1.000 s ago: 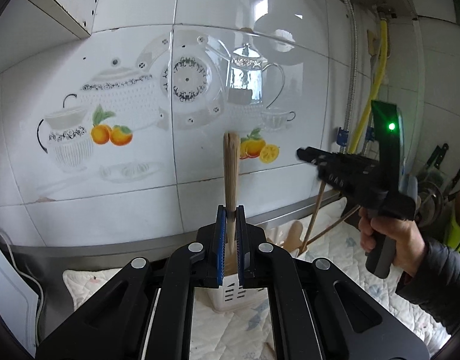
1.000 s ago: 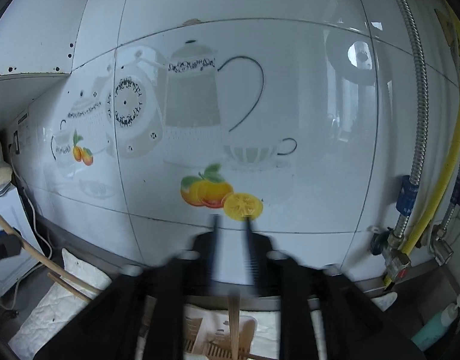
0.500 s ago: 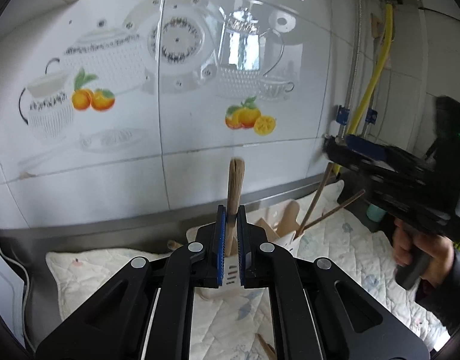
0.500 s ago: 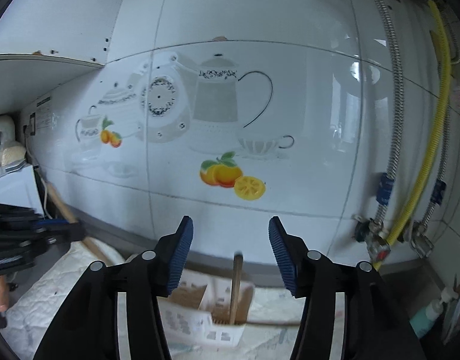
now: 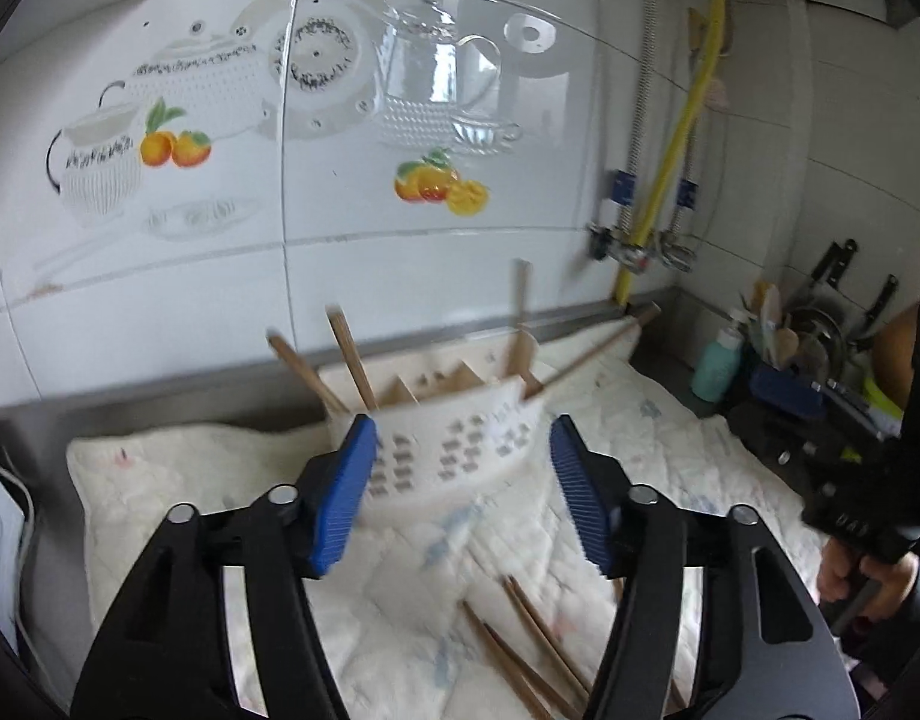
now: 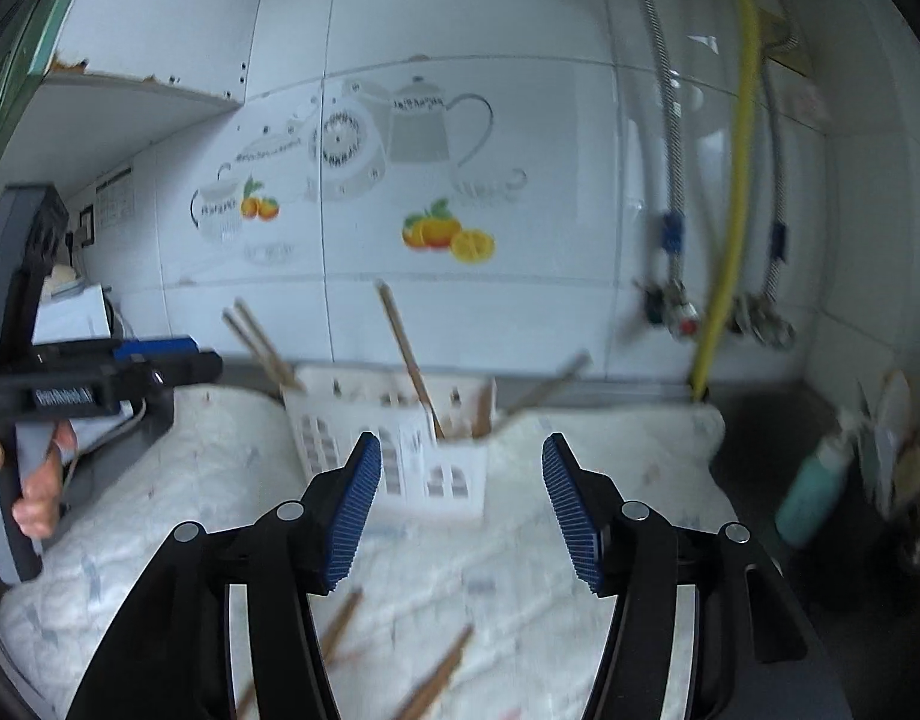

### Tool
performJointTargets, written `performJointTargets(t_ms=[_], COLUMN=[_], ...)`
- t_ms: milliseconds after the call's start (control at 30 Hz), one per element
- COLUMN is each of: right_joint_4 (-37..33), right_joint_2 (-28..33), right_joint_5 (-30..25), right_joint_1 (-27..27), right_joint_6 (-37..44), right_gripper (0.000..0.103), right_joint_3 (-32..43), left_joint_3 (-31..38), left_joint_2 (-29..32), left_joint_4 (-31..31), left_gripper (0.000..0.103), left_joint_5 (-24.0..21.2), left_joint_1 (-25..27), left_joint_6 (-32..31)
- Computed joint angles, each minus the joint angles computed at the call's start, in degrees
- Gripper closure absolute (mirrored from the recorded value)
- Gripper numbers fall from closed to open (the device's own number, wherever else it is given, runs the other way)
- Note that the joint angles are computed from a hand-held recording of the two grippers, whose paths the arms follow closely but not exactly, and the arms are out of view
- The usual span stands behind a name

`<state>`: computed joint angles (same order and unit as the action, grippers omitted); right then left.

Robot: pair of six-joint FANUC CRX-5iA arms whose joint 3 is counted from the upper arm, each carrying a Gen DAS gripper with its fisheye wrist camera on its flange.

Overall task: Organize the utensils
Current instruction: 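Move both open tools back down toward the chopsticks on the mat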

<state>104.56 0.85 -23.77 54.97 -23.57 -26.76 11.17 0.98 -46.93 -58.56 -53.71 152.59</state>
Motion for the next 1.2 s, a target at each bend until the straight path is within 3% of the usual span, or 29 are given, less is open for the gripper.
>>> performJointTargets(t_ms=[67,167,267,333,400,567,767,900,1200], right_joint_4=[-3.00,-8.90,-14.16,-18.25,-22.52,-29.01,-33.98,-36.45,-41.38], right_joint_2=[-1.32,-3.07,-4.12,-4.47,-4.64,-5.53,-4.73,-3.83,-0.85], right_joint_5=[-2.05,-4.48,-7.57,-9.58,-12.18,-12.30,-11.19,-10.12,-10.40], right_joint_1=[2.02,5.37,8.84,11.46,14.61,18.95,23.01,24.52,25.39], right_joint_6=[1.11,3.37,5.35,7.20,8.85,7.49,4.29,3.54,5.21], right_gripper=[0.048,0.047,0.046,0.046,0.046,0.046,0.063,0.072,0.083], right_joint_3=[-2.70,-5.91,-8.08,-9.03,-9.88,-12.35,-13.64,-13.47,-10.60], left_joint_3=[-1.16,-2.50,-1.38,-1.24,-2.58,-4.04,-5.67,-7.95,-8.09], left_joint_2=[-0.25,-0.32,2.12,2.92,2.79,3.88,4.99,3.96,4.45], left_joint_4=[-1.40,-3.00,-6.77,-5.46,-1.86,1.23,2.89,4.34,2.29], left_gripper=[0.027,0.025,0.021,0.021,0.021,0.021,0.024,0.025,0.025], left_joint_5=[-0.23,-0.51,-6.12,-7.05,-5.26,-7.07,-10.51,-8.81,-11.84], left_joint_1=[-2.31,-5.25,-9.97,-10.50,-9.88,-11.45,-12.95,-13.10,-15.83], left_joint_6=[2.61,5.92,8.32,6.62,6.02,8.37,14.72,17.54,22.67])
